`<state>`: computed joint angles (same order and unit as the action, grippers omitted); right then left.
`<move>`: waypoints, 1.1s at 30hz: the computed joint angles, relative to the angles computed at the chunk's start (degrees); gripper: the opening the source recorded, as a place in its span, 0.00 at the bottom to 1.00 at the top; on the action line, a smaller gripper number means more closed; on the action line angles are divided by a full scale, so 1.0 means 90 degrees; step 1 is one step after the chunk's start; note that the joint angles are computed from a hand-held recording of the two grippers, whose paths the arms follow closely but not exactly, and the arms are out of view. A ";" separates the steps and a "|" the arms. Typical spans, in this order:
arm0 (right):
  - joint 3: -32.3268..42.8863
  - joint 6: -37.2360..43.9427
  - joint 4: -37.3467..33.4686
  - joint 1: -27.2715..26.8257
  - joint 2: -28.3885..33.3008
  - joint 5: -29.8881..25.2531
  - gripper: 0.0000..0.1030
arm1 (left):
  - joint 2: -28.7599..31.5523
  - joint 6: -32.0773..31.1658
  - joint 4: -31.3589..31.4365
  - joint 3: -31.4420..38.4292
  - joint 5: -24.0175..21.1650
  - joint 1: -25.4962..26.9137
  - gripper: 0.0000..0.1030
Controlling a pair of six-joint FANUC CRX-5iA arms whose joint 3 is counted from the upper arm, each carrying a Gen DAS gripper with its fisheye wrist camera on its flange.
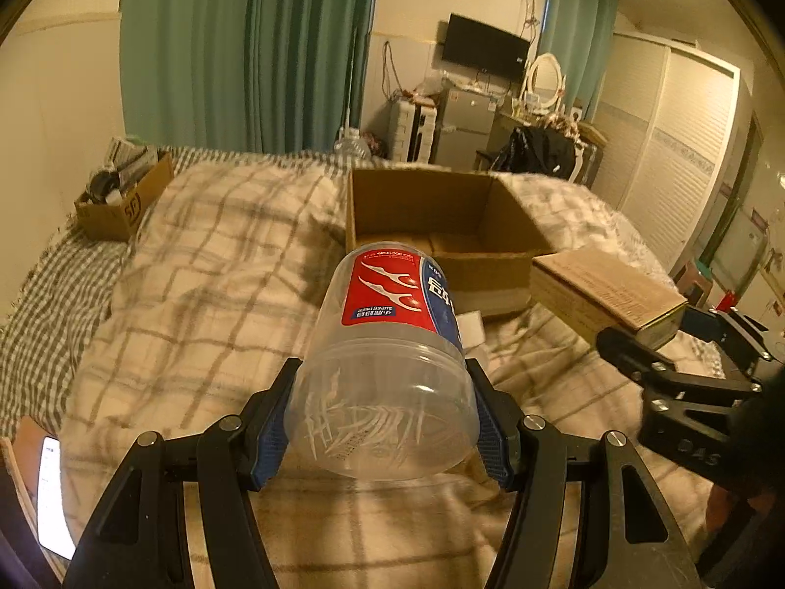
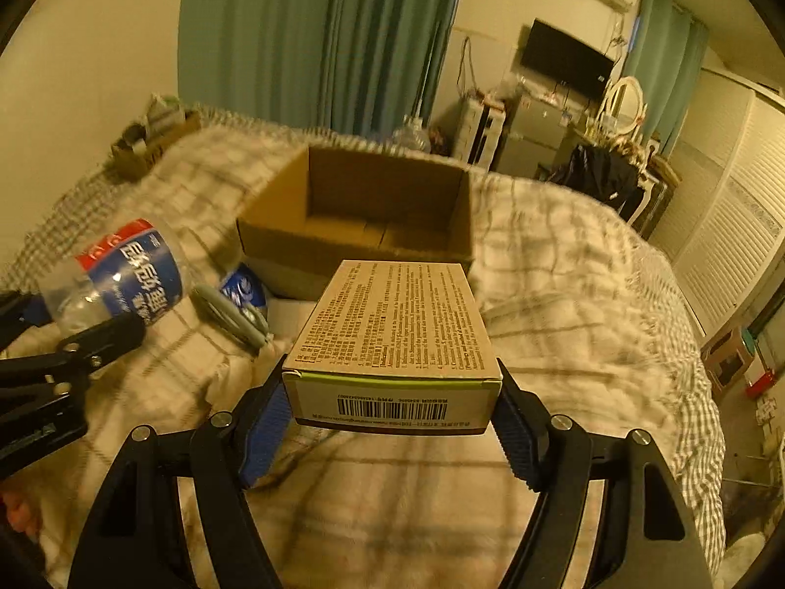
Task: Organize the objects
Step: 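Grasp the small barcode box with the right gripper while the left gripper holds the container, then lower the container and small box into the cardboard box and open both grippers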
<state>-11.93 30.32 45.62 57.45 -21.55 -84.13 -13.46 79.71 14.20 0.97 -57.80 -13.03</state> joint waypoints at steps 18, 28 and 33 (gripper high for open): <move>0.1813 0.1570 0.0469 -0.1023 0.0711 0.0940 0.71 | 0.1250 0.0218 -0.0525 0.2177 -0.0184 -0.0321 0.63; 0.2928 0.2478 -0.0480 -0.2679 0.1850 0.2044 0.71 | 0.2932 0.0197 -0.0691 0.4054 -0.0423 -0.0517 0.63; 0.2981 0.2782 -0.1129 -0.3141 0.2192 0.2490 0.71 | 0.3504 0.0171 -0.0714 0.4391 -0.0321 -0.0685 0.63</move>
<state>14.90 55.36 35.46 29.18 -1.82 -61.72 18.08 81.25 7.77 40.49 -60.68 -19.19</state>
